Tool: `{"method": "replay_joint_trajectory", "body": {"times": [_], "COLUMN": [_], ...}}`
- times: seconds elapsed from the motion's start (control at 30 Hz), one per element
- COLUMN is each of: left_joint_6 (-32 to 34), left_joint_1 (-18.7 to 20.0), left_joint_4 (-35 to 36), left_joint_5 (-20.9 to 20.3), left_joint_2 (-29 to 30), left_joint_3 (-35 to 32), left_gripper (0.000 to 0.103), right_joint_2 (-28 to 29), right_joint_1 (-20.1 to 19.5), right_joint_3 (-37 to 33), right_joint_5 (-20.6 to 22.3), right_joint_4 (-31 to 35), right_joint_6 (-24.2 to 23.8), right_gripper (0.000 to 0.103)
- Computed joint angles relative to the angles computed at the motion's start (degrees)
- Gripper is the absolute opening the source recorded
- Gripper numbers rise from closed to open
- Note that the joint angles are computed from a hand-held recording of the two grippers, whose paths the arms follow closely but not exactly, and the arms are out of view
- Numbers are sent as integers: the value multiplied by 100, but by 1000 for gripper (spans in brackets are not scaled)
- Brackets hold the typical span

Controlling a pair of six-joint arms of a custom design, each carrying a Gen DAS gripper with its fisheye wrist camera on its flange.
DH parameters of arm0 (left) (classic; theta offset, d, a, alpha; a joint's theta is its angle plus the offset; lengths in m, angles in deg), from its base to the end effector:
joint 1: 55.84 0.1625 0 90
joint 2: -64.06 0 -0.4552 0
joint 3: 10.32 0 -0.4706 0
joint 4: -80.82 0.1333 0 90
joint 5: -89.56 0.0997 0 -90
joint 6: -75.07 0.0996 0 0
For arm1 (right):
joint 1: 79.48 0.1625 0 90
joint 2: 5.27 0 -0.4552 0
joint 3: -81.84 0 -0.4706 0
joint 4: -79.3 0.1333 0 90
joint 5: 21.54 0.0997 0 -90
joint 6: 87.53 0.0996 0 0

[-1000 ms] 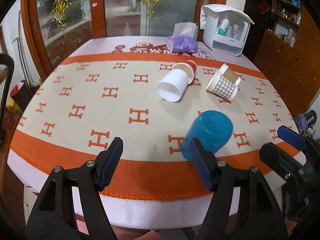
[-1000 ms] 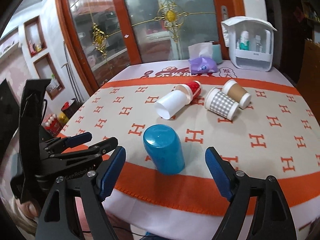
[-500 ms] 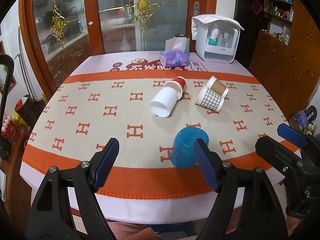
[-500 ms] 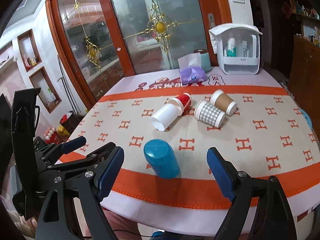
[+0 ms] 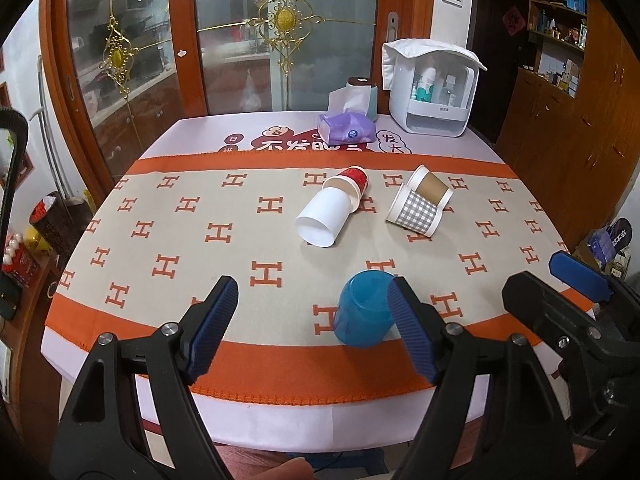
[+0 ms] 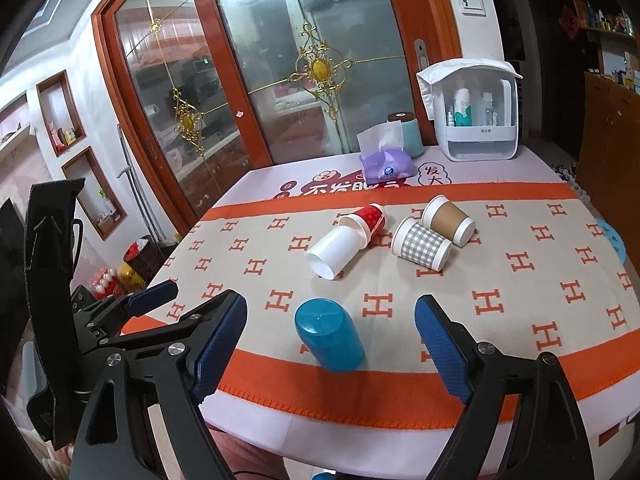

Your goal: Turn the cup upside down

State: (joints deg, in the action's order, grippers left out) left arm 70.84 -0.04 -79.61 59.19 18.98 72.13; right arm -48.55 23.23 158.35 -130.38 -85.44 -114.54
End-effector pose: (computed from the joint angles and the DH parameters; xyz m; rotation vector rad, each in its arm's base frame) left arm -0.2720 -0.7902 0.2114 0.2013 2.1565 -1.0011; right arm 0.2883 -0.8188 0.2122 0.7254 -2.4866 0.9187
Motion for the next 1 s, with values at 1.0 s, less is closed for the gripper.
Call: {"method": "replay_joint_trajectory", "body": {"times": [1.0], "left_joint_6": [-167], "left_joint_1": [118], "left_joint_4": [264], "left_joint_5": [-51], "left_joint_2": [16], "left_joint_3": [-73], "left_gripper": [75], "right_joint_2": [158], "right_joint_1": [-26], "right_joint_3": [-187], "right_joint_5": [-54], "right_joint_4": [124], "right_joint_6": [80], "right_gripper": [87]}}
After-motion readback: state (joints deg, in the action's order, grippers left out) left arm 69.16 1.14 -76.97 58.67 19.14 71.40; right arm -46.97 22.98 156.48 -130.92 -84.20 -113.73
